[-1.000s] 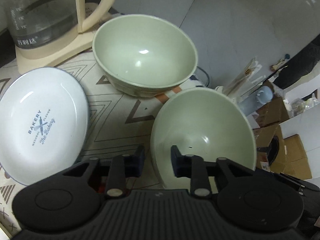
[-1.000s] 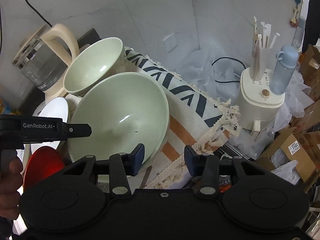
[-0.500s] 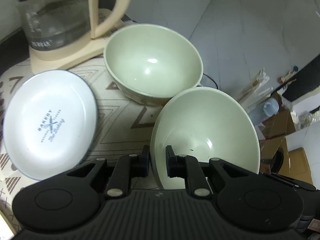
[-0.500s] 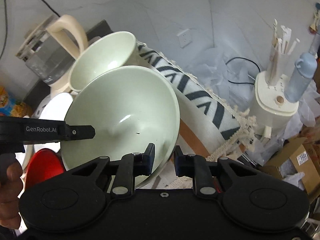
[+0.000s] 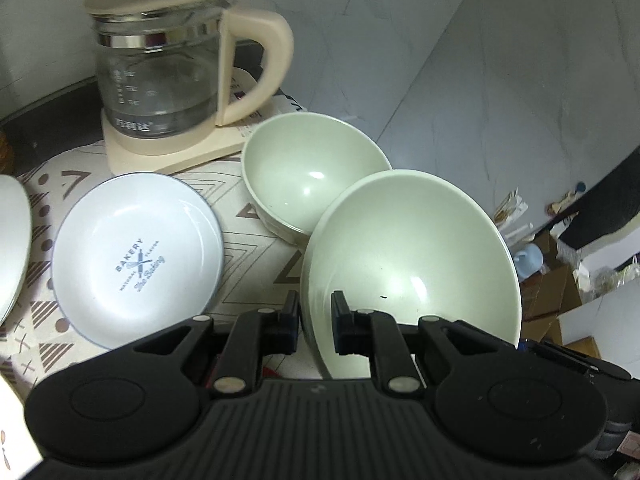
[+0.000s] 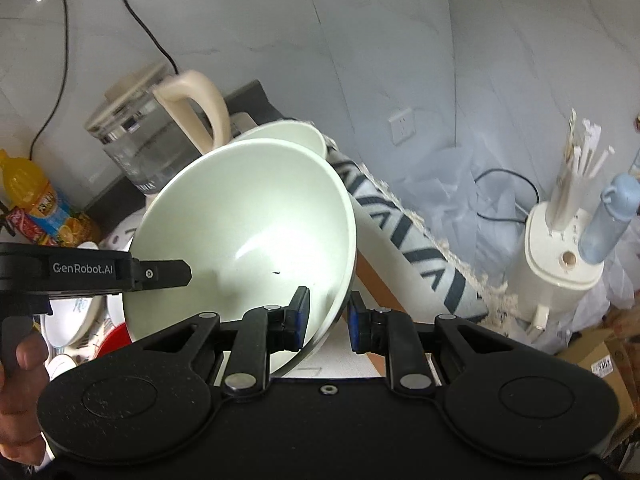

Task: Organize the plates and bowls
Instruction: 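Lift the large pale green bowl with both grippers over the red bowl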

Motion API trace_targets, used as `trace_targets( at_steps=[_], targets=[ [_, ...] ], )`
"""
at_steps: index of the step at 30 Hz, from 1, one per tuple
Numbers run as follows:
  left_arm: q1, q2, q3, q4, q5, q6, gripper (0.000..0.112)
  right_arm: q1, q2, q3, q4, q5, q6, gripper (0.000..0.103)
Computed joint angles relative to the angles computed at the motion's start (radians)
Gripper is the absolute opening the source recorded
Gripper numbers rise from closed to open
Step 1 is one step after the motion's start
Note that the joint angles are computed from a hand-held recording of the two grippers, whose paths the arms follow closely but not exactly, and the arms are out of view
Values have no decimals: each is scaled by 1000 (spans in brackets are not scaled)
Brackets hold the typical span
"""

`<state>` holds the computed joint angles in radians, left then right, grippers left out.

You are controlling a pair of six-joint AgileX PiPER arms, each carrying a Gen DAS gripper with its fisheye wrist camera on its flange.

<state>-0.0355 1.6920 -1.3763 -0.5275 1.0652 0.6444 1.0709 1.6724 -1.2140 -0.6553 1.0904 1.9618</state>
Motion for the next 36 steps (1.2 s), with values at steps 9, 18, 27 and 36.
trace_targets(
  at_steps=[9,18,27,36],
  targets=[
    [83,-63,13,-7,18,13,14,8,34,-92,-21,23,-79,20],
    [186,-100,25,-11,53,32,14,26,88,-194,-24,26,-152,21],
    [287,-113,56,-3,75,90,14,49,175,-309,12,23,-231,24],
    [360,-142,111,11,88,129,15,72,245,-398,91,35,-319,25]
  ],
)
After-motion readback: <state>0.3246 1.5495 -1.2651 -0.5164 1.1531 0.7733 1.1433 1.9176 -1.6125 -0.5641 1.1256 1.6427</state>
